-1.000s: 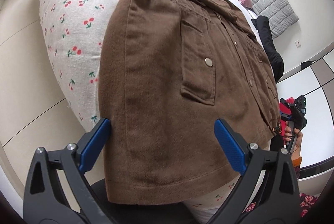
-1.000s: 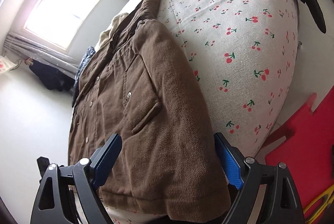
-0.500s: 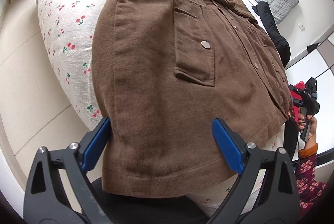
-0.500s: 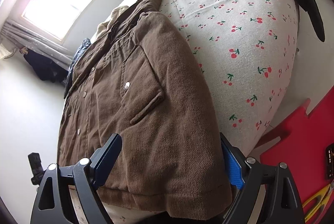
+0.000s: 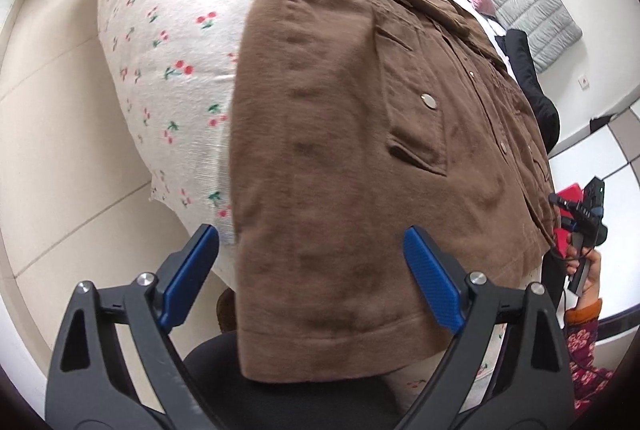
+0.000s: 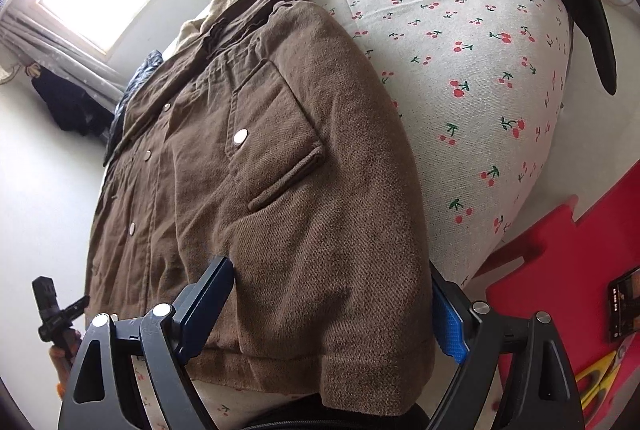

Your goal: Fold large clothes

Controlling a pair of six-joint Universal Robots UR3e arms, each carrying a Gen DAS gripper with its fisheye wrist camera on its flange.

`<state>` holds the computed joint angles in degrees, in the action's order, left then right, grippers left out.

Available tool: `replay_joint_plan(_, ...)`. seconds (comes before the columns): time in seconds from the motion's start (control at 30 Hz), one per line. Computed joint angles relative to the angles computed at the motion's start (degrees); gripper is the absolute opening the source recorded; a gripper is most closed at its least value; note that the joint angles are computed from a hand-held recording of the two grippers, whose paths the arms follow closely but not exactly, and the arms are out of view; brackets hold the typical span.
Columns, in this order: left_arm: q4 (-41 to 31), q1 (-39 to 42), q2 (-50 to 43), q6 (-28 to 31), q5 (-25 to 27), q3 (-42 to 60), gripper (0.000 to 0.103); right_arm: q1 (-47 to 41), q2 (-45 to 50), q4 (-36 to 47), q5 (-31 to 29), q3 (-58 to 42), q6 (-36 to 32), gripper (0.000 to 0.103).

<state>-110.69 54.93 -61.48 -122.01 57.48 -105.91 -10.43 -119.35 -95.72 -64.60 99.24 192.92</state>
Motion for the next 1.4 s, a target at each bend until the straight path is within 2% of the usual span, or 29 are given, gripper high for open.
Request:
replay_joint_plan(0.2, -3.9, -1.4, -7.9, -1.3, 0.1, 3.3, 0.094, 4.1, 3.2, -1.1, -4.1, -2.2, 1.6, 0.09)
replay_joint_plan(0.4, -5.5, -1.5, -9.0, -1.4, 1.0, 4.2, 0.093, 6.8, 6.1, -1.4, -6.3, -4.2, 2.4, 0.092)
replay_joint_plan(0.5, -4.9, -2.7, -9.0, -4.3, 2.2, 4.7, 0.088, 10.3, 9.4, -0.6, -10.1, -7.4, 3.0, 0.092)
replay_joint_plan(0.6, -6.2, -2.5, -6.5, -6.4, 2.9, 5.1, 0.075, 15.3, 14.0, 0.5, -15.7, -12.0, 5.1, 0.09)
replay_joint_plan(0.63, -7.1, -2.0, -4.8, -5.9, 3.1, 5.3, 0.067, 16.5, 14.7, 0.6, -16.8, -12.9, 5.7, 0.09)
replay_joint_plan(0.7, -8.7, -1.5, -1.3, -5.1, 3.2, 5.8, 0.051, 17.5, 14.5, 0.1, -17.4, -13.0, 6.5, 0.079)
replay_joint_plan(0.77, -10.3, -1.4, 1.1, -4.2, 3.0, 6.8, 0.024, 18.1, 13.6, 0.0, -17.8, -13.2, 6.8, 0.066)
replay_joint_plan(0.8, -12.5, -0.8, 1.6, -2.8, 2.4, 8.0, 0.021, 18.1, 13.1, -0.4, -17.4, -12.8, 6.7, 0.057)
replay_joint_plan(0.83, -13.8, -0.6, 1.8, -2.1, 1.9, 8.8, 0.019, 17.9, 12.4, -0.9, -16.8, -12.2, 6.6, 0.053)
replay_joint_plan(0.9, -14.5, -0.4, 3.3, -1.0, 0.3, 8.8, 0.017, 18.4, 11.9, -1.8, -16.3, -12.2, 6.9, 0.035)
replay_joint_plan(1.0, -18.6, -0.5, 3.2, 0.5, -3.2, 11.0, 0.016, 17.6, 10.3, -4.6, -13.4, -11.0, 6.8, 0.024)
replay_joint_plan(1.13, -27.1, 1.0, 1.1, 4.0, -8.6, 17.3, 0.015, 15.3, 7.5, -8.3, -8.6, -9.9, 7.3, 0.021)
replay_joint_plan(1.2, -28.4, 0.8, 0.1, 3.7, -11.3, 20.1, 0.015, 13.2, 6.9, -9.9, -5.6, -10.5, 7.4, 0.02)
replay_joint_plan(1.3, -26.8, -0.2, -1.5, 0.1, -15.4, 23.6, 0.014, 9.4, 6.3, -12.4, -0.6, -11.6, 7.5, 0.02)
replay_joint_plan(1.4, -21.7, -3.0, -4.9, -4.5, -19.2, 26.3, 0.014, 9.4, 9.0, -15.6, -0.4, -15.0, 8.9, 0.02)
